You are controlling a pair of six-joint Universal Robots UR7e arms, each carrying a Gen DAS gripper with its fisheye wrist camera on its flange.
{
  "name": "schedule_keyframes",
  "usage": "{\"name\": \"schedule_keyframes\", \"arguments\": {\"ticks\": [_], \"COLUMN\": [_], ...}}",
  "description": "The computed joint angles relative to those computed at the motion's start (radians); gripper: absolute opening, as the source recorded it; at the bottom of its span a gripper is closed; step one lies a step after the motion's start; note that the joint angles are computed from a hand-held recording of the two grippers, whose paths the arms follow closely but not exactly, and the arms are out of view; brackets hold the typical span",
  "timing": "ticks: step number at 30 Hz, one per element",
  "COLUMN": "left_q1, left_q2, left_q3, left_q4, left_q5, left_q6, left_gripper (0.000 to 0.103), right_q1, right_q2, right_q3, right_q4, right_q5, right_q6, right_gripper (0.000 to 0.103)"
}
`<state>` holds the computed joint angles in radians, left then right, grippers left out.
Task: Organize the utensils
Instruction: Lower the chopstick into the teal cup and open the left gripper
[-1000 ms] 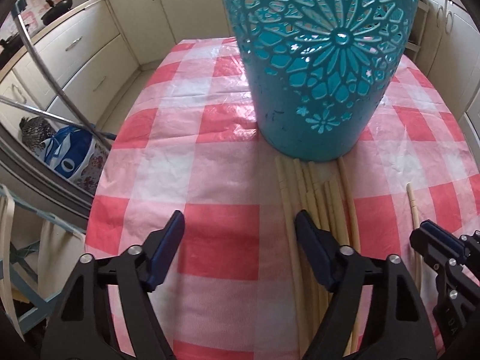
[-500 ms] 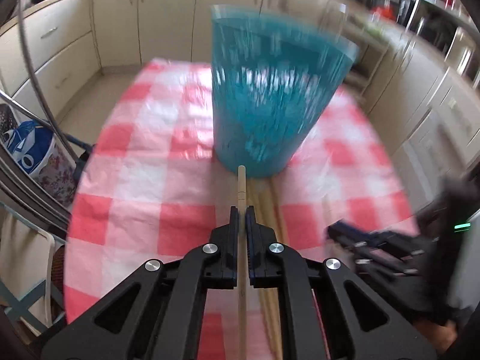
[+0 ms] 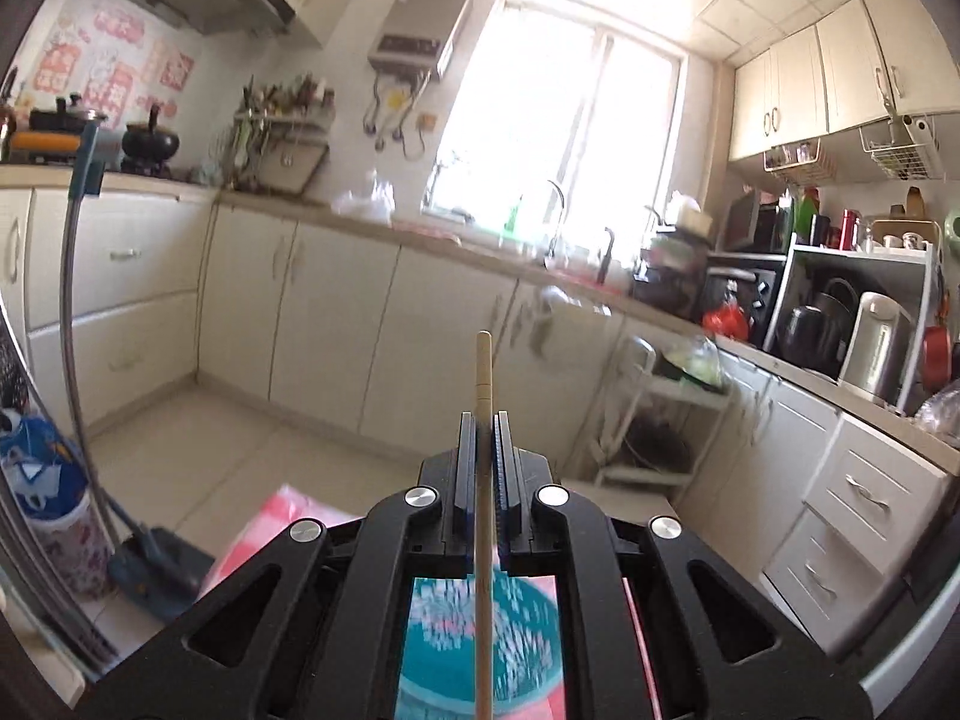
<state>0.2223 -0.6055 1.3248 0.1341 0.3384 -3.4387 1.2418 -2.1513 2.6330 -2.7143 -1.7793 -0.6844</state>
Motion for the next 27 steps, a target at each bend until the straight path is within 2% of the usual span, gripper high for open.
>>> {"name": "schedule_keyframes", "arguments": {"ticks": [1,3,6,9,17,21,23,26,27], "left_q1": [0.014,0.043,0.084,0.108,0.116,0.102,0.092,0.067,0.050], "left_q2": [-0.002,0.015,0.068,0.110,0.151,0.178,0.191,0.200,0.204], "left_q3": [-0.002,-0.030,-0.097,-0.132,-0.086,-0.079,-0.074,-0.046,-0.030], "left_q4": [-0.082,-0.171,-0.160,-0.075,0.089,0.243,0.340,0.511,0.589], "left_q5": [-0.016,-0.031,-0.046,-0.048,-0.044,-0.024,-0.011,-0.003,-0.009], "left_q6": [0.097,0.204,0.211,0.149,-0.032,-0.163,-0.249,-0.437,-0.537], "left_gripper": [0.005,0.005,0.005,0.005,0.005,0.006,0.010,0.035,0.049], "right_q1": [0.000,0.004,0.008,0.006,0.019,0.028,0.032,0.038,0.037], "right_q2": [0.000,0.001,0.005,0.004,0.007,0.010,0.010,0.007,0.001], "right_q3": [-0.001,-0.002,-0.003,-0.005,-0.001,0.003,0.006,0.008,0.007], "right_q4": [0.002,0.004,0.003,0.010,0.002,-0.008,-0.013,-0.010,-0.002], "right_q5": [0.000,-0.003,-0.007,-0.004,-0.023,-0.037,-0.044,-0.054,-0.055], "right_q6": [0.000,0.002,0.003,0.005,0.005,0.004,0.000,-0.004,-0.004], "right_gripper": [0.022,0.024,0.024,0.024,0.028,0.028,0.028,0.028,0.028]}}
